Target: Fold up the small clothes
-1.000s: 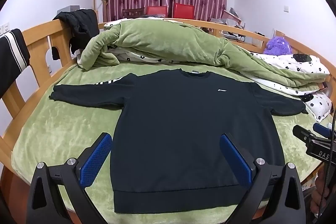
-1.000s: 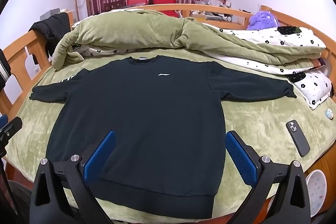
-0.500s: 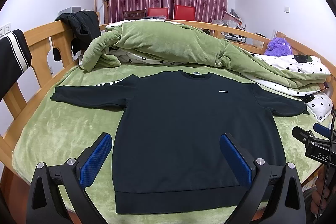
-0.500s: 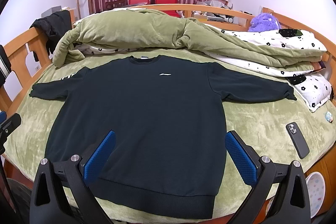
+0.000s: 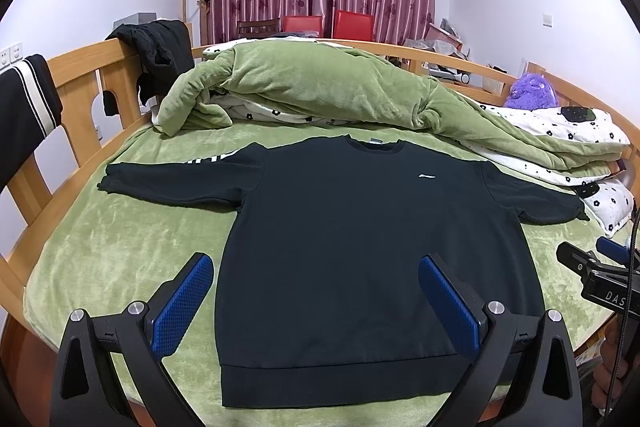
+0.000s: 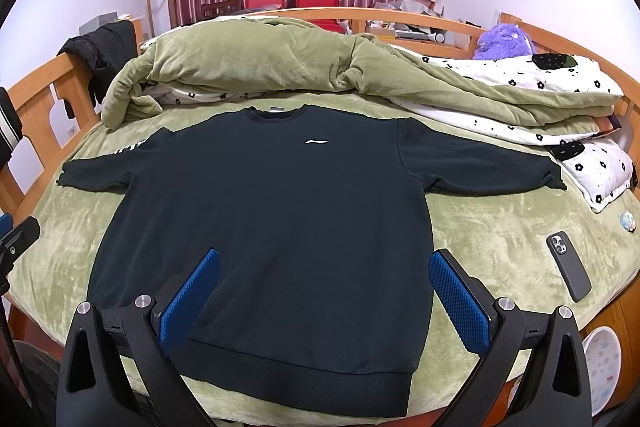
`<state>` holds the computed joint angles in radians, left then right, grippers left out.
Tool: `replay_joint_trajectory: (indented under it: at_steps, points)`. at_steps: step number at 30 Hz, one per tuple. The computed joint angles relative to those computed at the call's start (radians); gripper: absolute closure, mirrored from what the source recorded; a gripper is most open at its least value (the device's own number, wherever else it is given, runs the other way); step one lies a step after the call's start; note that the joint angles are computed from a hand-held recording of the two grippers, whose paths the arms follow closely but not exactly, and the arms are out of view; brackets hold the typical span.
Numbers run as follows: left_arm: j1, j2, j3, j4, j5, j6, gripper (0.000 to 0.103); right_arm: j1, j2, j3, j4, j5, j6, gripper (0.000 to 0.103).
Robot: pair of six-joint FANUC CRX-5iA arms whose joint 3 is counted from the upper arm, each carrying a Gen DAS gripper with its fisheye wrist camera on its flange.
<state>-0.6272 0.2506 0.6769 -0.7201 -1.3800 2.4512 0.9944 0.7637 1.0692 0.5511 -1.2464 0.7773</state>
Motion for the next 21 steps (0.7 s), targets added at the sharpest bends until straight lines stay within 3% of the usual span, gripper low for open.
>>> replay_joint_trajectory:
  at_steps: [21]
  points:
    - [-0.002,-0.002,-0.003,-0.002,0.002,0.003,0.0,0.003,0.007,0.013,-0.001,-0.006,0.002,0.001]
